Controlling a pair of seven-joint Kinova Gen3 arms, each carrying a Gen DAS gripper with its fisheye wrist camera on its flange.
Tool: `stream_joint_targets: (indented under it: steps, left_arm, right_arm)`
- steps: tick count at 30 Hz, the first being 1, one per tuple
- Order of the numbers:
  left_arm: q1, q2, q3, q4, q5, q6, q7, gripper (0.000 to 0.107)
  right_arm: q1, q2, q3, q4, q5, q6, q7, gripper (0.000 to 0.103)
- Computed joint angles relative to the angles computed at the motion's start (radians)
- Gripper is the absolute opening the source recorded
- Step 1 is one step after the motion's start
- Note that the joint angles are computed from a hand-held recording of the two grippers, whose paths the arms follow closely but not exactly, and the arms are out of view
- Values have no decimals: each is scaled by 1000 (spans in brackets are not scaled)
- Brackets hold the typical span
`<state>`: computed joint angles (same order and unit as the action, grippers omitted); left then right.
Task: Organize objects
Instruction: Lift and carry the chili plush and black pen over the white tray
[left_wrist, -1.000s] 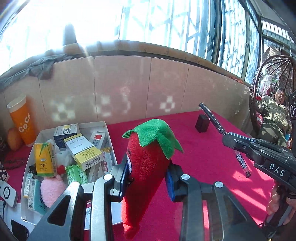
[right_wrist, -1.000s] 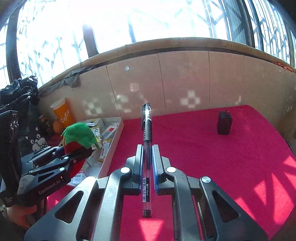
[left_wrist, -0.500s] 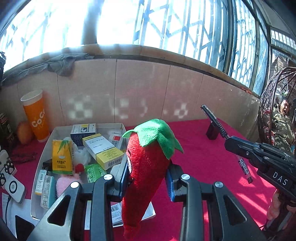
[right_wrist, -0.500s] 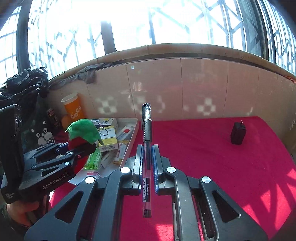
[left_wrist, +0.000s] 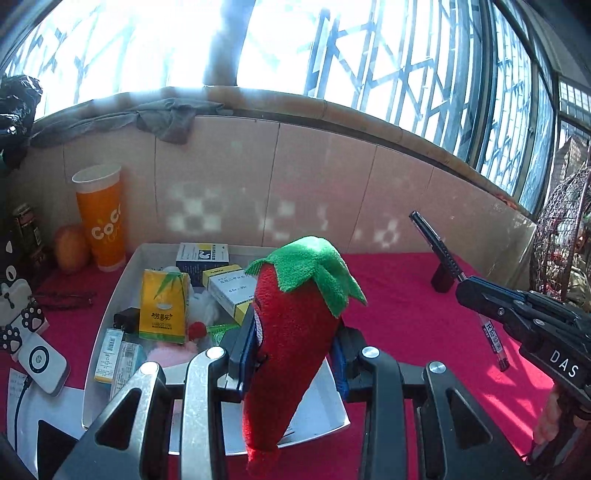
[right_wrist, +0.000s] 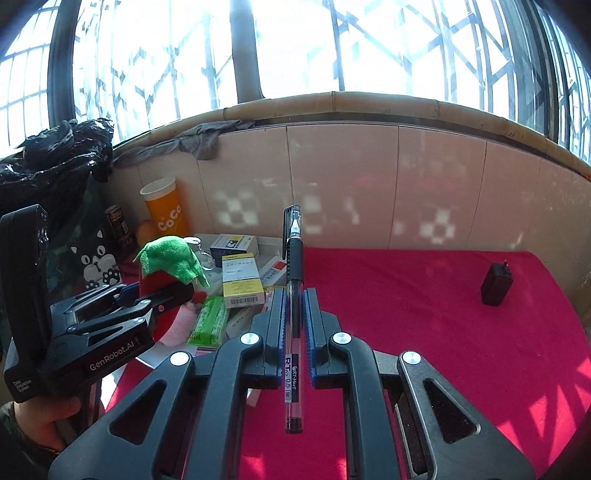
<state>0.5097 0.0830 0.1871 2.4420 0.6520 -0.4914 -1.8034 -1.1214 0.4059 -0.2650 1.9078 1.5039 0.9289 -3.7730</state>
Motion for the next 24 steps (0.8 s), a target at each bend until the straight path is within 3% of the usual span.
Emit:
stream_joint_targets:
  steps: [14, 20, 24]
  left_arm:
    - [-129, -24, -35, 63, -199, 2, 190, 34]
    - [-181, -15, -62, 81, -235, 6, 214, 34]
    - [-225, 1, -72, 90, -315, 9, 282, 34]
  right_arm:
    - [-14, 62, 37, -115, -36, -64, 115, 8]
    - [-11, 89, 64, -164, -56, -127, 152, 8]
    - [0, 114, 84, -200, -77, -192, 189, 8]
